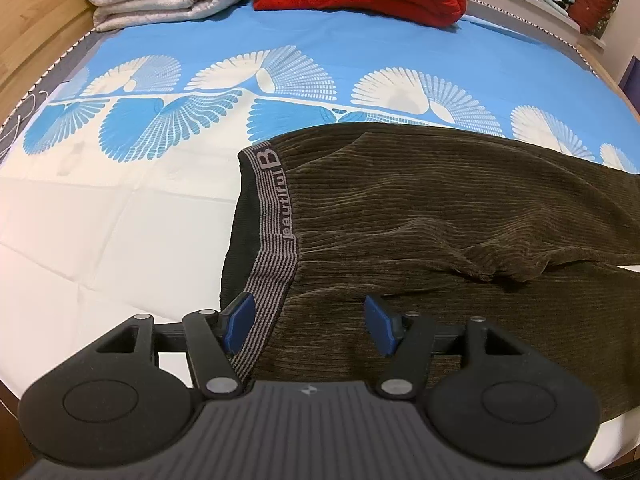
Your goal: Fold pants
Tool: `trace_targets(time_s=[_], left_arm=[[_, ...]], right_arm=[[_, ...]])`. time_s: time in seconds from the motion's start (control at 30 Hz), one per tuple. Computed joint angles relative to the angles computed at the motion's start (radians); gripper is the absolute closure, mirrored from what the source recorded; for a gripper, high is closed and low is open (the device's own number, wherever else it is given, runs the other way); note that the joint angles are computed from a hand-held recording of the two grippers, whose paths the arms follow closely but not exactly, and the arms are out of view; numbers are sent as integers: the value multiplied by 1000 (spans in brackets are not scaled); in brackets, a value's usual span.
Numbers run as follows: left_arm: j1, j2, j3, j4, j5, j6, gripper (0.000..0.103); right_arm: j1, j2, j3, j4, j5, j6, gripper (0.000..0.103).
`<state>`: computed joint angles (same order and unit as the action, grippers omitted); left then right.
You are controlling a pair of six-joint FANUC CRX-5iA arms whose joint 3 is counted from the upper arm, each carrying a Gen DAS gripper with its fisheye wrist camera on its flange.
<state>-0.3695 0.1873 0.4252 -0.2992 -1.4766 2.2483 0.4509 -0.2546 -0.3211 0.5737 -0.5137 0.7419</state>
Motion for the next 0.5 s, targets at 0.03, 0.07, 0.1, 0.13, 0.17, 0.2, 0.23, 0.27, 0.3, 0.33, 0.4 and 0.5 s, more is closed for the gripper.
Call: trace_targets(time_s=[0.03, 0.07, 0.1, 0.13, 0.17, 0.2, 0.23, 0.27, 0.3, 0.33, 0.4, 0.5], left_arm=[[0, 3, 3, 1, -4, 2, 36], [1, 6, 6, 3, -6, 4, 36], [1, 9, 8, 5, -8, 7, 36], [1, 11, 11, 8, -8, 8, 36], [0, 12, 11, 9, -5, 9, 36], [-1, 12, 11, 10, 0, 7, 36], [-2, 11, 11, 10, 3, 4, 36], [-2, 9, 9, 11, 6, 1, 36], [-3, 9, 10, 9, 6, 1, 36], [-3, 9, 10, 7, 5, 1, 36], [1, 10, 10, 8, 3, 3, 36], [4, 1, 0, 9, 18, 2, 36]], right_arm=[[0, -1, -2, 3, 1, -2, 42], [1, 0, 0, -1, -1, 0, 42], [2, 0, 2, -5, -2, 5, 42], [2, -1, 3, -9, -2, 12, 42], [3, -2, 2, -11, -1, 21, 42], [5, -2, 1, -9, -1, 29, 42], [7, -1, -1, 1, -1, 34, 42], [11, 1, -6, 18, -2, 30, 42], [13, 6, -5, 28, -7, 32, 42], [14, 9, -3, 29, -11, 32, 42], [15, 13, 3, 19, -12, 33, 42], [15, 6, 4, 1, -1, 30, 42]])
